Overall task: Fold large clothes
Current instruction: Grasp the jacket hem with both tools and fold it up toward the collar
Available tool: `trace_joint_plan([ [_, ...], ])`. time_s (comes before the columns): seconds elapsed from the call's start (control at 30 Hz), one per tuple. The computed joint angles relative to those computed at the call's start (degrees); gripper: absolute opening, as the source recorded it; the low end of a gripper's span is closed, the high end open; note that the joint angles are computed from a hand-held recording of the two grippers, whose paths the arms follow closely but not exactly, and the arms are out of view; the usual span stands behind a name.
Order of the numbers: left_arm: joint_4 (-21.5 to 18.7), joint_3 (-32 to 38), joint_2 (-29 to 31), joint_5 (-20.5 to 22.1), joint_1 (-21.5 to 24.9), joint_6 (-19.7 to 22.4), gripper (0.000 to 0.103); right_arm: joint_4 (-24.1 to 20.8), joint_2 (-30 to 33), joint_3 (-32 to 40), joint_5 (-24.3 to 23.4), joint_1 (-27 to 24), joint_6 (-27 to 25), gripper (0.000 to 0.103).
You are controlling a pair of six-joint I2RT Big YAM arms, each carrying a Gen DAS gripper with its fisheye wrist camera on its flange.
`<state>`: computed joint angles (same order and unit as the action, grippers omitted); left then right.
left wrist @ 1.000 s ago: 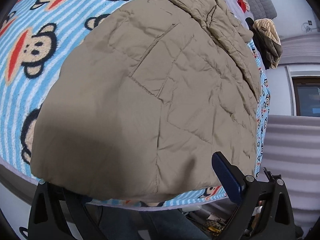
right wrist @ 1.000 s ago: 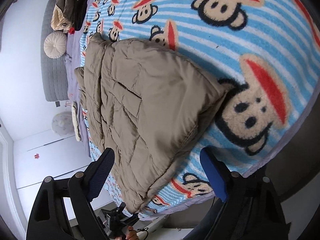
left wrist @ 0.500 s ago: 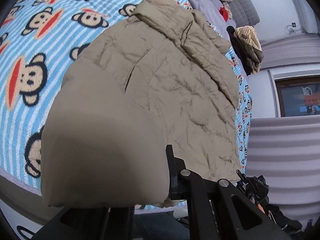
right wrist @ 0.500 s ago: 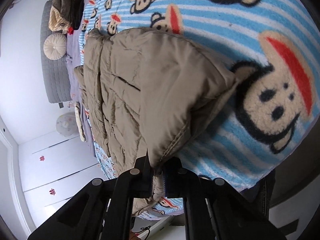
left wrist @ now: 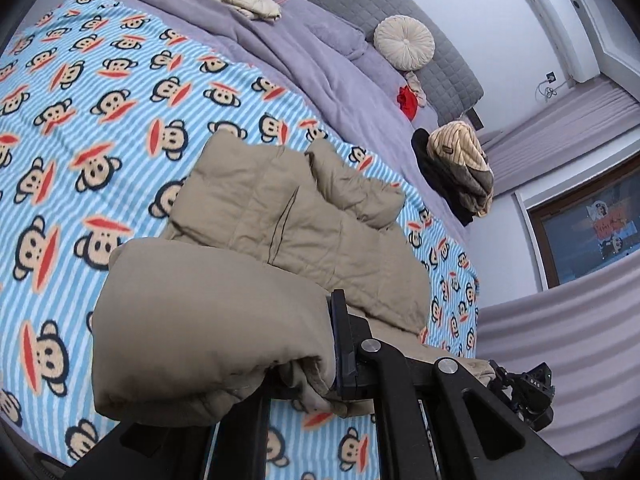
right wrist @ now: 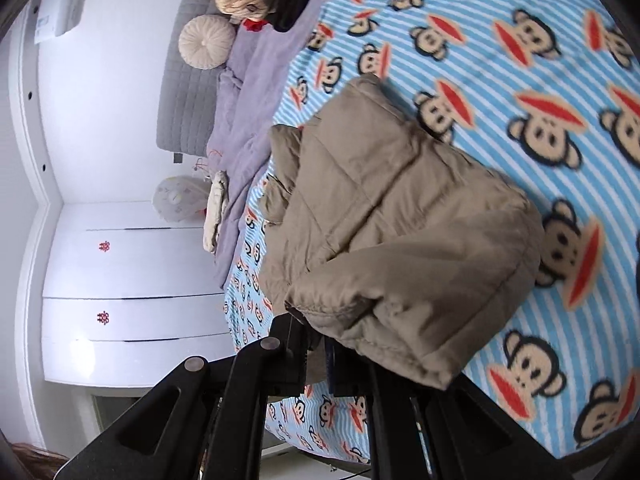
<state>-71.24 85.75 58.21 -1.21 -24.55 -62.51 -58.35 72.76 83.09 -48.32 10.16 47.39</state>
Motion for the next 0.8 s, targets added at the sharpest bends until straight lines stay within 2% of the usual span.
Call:
trace_joint_plan([
  [0.1, -0.73, 4.34, 3.57, -1.60, 1.08, 1.42, 0.010, -1.19, 5.59, 7.13, -1.17, 0.15, -3.32, 0.008],
  [0.27, -2.38, 9.38, 8.08, 0.21, 4.58, 4.99, 0.010, -4.94, 13.67, 18.47, -1.31, 0.88, -7.34, 0.008],
  [0.47, -3.23, 13.50, 14.93, 9.17, 12.77, 12.28, 0.010, -11.95, 25.62, 36.43, 2.57, 3.54, -13.03, 0.008],
  [0.67, -4.18, 17.94, 24.61, 18.86, 19.55, 19.50, 0.010, -14.39, 36.12, 48.82, 7.36, 5.11, -10.86, 0.008],
  [0.8, -6.12, 21.30, 31.76, 20.66, 20.90, 23.73, 0.011, -17.78, 43.89, 57.54, 10.89, 5.79, -10.05, 0.008],
])
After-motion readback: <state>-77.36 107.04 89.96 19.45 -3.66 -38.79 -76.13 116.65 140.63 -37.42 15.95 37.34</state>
